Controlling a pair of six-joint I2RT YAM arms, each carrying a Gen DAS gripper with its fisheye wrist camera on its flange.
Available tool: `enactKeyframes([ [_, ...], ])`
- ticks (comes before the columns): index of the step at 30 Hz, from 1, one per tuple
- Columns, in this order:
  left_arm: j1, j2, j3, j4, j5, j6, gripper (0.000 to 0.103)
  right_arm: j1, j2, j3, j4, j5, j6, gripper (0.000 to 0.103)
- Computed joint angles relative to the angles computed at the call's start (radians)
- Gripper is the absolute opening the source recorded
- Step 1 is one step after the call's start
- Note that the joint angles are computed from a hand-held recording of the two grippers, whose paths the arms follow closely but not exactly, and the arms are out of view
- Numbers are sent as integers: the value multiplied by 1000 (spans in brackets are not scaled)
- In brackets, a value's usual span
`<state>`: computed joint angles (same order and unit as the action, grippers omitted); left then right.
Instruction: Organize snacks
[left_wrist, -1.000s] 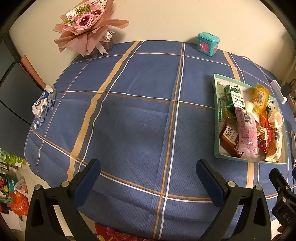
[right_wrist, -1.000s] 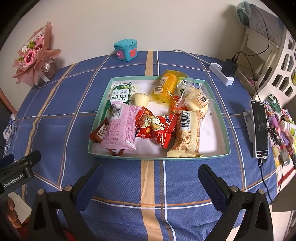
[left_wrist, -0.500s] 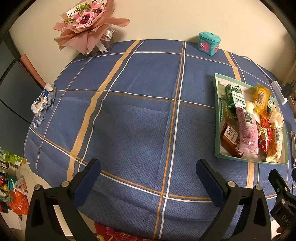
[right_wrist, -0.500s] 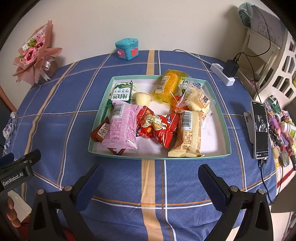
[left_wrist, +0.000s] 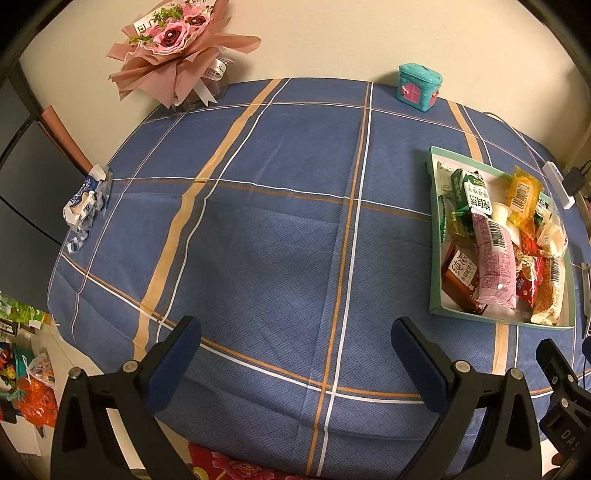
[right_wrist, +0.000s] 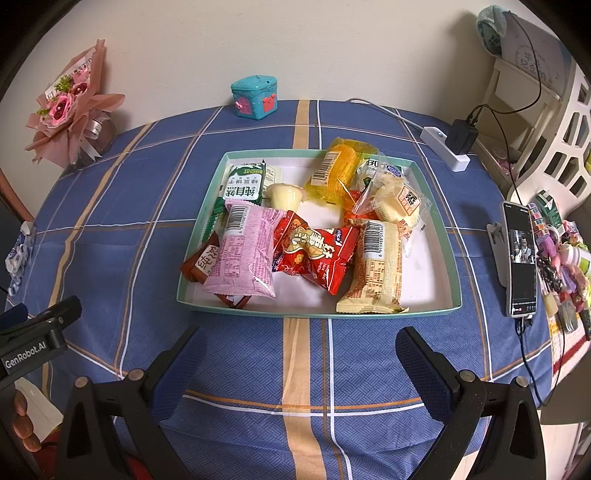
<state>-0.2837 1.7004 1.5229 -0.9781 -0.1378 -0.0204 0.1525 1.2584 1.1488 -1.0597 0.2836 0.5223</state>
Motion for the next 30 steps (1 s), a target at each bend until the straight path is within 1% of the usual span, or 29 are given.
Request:
enactKeyframes([
  [30, 3, -10, -5, 5, -7, -21, 102, -4, 0, -3, 0, -7, -12, 103],
])
